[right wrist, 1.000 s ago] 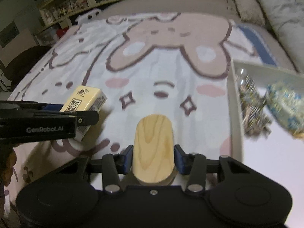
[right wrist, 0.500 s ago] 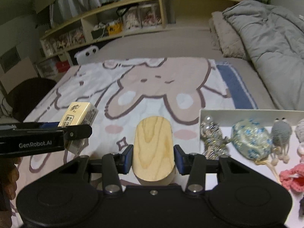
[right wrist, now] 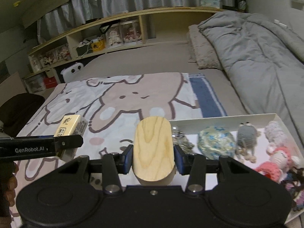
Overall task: Organize objects
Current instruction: 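Carry tissue pack and wooden block into the tray and lower them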
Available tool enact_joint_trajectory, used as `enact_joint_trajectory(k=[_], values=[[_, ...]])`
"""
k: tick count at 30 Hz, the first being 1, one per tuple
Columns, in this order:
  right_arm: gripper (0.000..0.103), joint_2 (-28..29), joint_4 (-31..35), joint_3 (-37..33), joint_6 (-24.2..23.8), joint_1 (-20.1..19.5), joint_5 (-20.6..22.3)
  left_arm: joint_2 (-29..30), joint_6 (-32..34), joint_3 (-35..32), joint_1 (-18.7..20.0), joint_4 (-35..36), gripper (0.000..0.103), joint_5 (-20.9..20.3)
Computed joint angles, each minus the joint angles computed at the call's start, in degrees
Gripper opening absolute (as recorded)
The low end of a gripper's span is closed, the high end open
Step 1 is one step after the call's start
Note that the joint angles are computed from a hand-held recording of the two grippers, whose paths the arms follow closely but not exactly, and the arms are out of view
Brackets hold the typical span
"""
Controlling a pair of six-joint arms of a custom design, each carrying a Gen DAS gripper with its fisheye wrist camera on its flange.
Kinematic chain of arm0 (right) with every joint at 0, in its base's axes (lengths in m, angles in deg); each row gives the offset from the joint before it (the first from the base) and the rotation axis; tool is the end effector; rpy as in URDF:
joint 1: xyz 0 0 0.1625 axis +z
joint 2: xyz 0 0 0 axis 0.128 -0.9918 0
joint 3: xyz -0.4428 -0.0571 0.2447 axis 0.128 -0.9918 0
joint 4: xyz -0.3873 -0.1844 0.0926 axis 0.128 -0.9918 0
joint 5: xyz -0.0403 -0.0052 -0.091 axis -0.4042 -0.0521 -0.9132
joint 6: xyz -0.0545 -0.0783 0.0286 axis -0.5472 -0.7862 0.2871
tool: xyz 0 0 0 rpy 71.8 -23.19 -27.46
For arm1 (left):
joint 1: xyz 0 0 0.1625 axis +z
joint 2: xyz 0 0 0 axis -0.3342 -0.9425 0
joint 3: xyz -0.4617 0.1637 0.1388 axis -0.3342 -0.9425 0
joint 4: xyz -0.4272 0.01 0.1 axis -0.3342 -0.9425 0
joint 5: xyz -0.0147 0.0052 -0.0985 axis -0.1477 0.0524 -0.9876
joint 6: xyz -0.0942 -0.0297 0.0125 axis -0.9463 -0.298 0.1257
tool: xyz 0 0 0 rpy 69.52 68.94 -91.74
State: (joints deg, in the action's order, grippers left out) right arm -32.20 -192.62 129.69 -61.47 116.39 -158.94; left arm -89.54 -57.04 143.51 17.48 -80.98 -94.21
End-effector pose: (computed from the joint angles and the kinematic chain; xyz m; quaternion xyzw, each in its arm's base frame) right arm 0.3088 -0.2957 0.1604 0.3778 -0.8693 0.2693 0.1706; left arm -0.1981 -0.2017 0.2649 -0.0257 0.8317 -0.4745 0.2871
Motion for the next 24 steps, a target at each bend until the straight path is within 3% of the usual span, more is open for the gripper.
enact_joint_trajectory(k=[14,24], values=[[0.046,-5.7,-1.7,2.7,-3.5,-5.5,-4.4,12.9,14.3,2.4,7.3,-30.3,0.052,2.4],[0.046,-8.1,1.1,3.1,-6.3,-9.2,-3.3,22.7,18.9,3.0,11.3,-48.8,0.052,1.8]])
